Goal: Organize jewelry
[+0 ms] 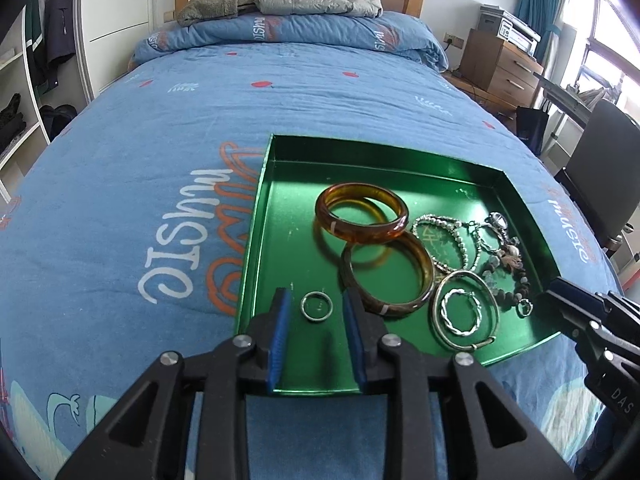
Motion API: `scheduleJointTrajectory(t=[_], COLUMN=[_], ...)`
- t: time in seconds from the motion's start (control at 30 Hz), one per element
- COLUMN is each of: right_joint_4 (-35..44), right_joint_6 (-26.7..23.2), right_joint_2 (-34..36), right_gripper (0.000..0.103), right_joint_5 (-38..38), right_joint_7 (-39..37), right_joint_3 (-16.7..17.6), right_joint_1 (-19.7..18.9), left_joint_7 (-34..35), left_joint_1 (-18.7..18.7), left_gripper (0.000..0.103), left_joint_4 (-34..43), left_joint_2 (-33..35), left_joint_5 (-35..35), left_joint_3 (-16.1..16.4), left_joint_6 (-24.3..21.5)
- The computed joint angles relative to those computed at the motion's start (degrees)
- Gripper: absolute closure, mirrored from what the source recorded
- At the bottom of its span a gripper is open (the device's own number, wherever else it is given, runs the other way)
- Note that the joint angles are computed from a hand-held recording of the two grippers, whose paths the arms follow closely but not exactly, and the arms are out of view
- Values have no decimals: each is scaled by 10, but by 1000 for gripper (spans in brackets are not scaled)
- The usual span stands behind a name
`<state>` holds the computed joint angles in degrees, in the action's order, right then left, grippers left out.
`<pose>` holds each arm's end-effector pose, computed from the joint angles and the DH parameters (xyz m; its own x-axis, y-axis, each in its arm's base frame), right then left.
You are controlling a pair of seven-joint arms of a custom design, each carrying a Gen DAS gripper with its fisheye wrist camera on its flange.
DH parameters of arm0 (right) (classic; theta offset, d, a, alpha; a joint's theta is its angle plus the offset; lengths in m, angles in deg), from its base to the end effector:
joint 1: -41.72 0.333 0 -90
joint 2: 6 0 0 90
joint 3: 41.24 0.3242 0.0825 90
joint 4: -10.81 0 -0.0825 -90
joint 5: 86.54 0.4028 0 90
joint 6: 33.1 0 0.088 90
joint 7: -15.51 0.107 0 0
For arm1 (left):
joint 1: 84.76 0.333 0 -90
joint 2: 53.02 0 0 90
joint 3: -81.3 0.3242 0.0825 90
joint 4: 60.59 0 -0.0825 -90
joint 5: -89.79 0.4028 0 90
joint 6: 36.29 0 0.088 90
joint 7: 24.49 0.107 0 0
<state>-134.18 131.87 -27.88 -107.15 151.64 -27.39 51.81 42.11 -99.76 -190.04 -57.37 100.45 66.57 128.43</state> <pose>0.4239 0.2163 0.4824 0.0043 -0.9879 -0.1549 -0.7359 0.1018 -0.6694 0.4891 -0.2939 0.4697 -0.3049 -0.9482 0.0897 -0.7507 0.1813 -0.6353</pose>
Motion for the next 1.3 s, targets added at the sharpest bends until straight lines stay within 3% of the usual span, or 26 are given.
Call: scheduleJointTrajectory(t=[0.33,0.53,0.63,0.8,0.9,1.3], right_joint_4=[-48,-77,-88,-99,-102,-93], right_joint_6=[-55,-106,-133,-183,-212,-301], right_joint_2=[-133,-228,-273,-346,-385,-468], right_gripper=[60,54,52,44,39,16], right_joint_5=[4,21,29,33,33,27], right_joint_7=[34,45,53,72,82,113], right_joint_3=[28,44,56,83,98,138], right_joint_1=[2,26,42,67,84,130], left_joint_7=[-23,-29,-47,-70,-74,-75], left_joint_1=[5,-8,-1,-1,-9,-47], left_gripper=[77,76,66,64,58,53], left_joint_4=[-83,-138,-165,-203,-222,-266], left_joint_2=[-136,-244,-305,-403,-456,-598], left_joint_5=[-13,-30,-22,-10,-4,-8], left_joint_3=[-14,-21,-39,-56,-60,-63], left_joint_6=[15,-35,-54,-83,-102,-155])
